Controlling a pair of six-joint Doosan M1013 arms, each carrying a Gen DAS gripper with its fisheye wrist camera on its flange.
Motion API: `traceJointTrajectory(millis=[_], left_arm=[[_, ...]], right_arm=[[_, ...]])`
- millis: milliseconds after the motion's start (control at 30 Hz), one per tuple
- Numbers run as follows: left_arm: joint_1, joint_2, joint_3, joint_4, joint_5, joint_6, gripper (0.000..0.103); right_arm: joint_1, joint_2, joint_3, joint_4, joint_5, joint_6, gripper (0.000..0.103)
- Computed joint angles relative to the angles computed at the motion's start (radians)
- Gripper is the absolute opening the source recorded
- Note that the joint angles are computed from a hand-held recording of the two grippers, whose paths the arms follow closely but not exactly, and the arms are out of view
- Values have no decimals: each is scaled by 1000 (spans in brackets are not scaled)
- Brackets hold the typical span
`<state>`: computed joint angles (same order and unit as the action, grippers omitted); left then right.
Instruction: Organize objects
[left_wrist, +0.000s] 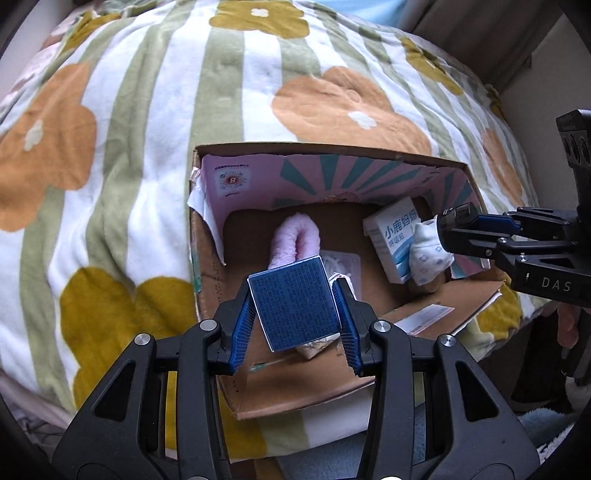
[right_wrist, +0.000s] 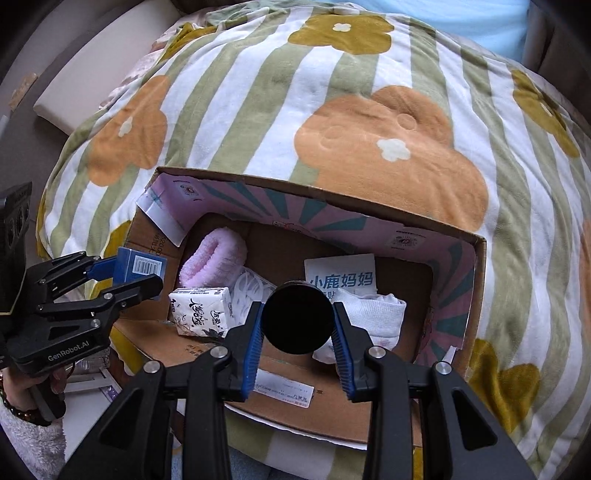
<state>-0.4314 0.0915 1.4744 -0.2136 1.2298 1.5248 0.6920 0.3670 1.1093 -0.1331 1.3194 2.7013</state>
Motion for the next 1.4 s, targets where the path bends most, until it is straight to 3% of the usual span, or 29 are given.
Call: traceJointTrajectory(millis=[367,400,433,467,500,533,567,667,1067,1400], left_arm=[[-24,-2,-7,71,-15,0,39],[-29,-5,-6,86,-20,-3,42],[-36,-6,-7,106,-21,-5,65],[-41,-5,-10,118,-15,-1,86],[-44,-7,-9,123,-20,5,101],[-43,-7,-7,115,-24,18,103],[-43,-6,-5,102,-27,29,103],[-44,4,-10,97,-13,32,103],[-38,2,-18,74,-9,10,103],[-41,19,-96,96,15,-23,103]], right_arm=[[0,14,-19,-18,9,36,33],[1,17,-25,-30,22,49,33],[2,20,-29,-39,32,57,33],[2,21,-28,-49,32,69,42],[4,15,-20,-65,22,92,65],[4,7,-6,-70,2,113,79],[2,1,2,-68,-8,124,103],[9,8,-11,-108,35,151,103],[10,-1,3,-111,37,202,103],[20,-3,-40,-185,132,254,103]])
